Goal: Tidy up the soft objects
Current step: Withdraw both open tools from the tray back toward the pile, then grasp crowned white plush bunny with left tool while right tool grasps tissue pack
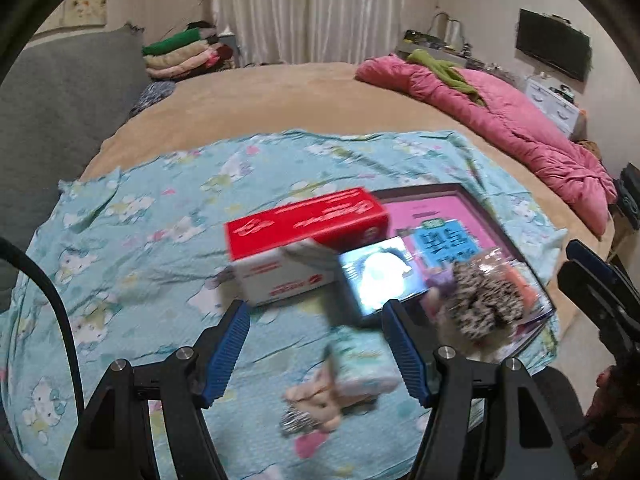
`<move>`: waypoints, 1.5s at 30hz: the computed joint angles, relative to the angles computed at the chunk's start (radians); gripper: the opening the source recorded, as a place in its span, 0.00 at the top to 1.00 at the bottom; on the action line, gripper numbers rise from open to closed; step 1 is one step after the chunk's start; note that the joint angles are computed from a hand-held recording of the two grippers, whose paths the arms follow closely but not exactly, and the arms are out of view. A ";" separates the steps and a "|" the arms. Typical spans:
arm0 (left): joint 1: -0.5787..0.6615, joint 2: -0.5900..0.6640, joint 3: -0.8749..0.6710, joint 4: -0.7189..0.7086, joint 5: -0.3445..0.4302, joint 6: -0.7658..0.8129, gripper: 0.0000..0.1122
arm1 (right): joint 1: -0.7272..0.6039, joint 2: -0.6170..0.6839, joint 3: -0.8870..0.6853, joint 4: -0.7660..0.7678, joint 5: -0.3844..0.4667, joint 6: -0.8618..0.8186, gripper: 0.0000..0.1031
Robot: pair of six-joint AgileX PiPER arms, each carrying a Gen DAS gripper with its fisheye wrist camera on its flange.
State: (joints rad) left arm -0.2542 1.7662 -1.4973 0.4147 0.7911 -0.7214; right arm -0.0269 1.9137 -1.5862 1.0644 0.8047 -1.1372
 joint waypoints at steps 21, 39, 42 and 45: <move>0.147 -0.013 0.308 -0.412 -0.229 0.431 0.39 | 0.173 0.017 0.032 -0.222 -0.019 0.209 0.24; 0.219 0.155 0.267 -0.912 -0.265 0.932 0.39 | 0.322 0.172 -0.131 -0.563 0.023 0.573 0.24; 0.229 0.159 0.274 -0.953 -0.272 0.984 0.39 | 0.347 0.228 -0.190 -0.621 0.037 0.643 0.24; 0.236 0.160 0.279 -0.980 -0.278 1.019 0.39 | 0.362 0.287 -0.256 -0.648 0.062 0.685 0.24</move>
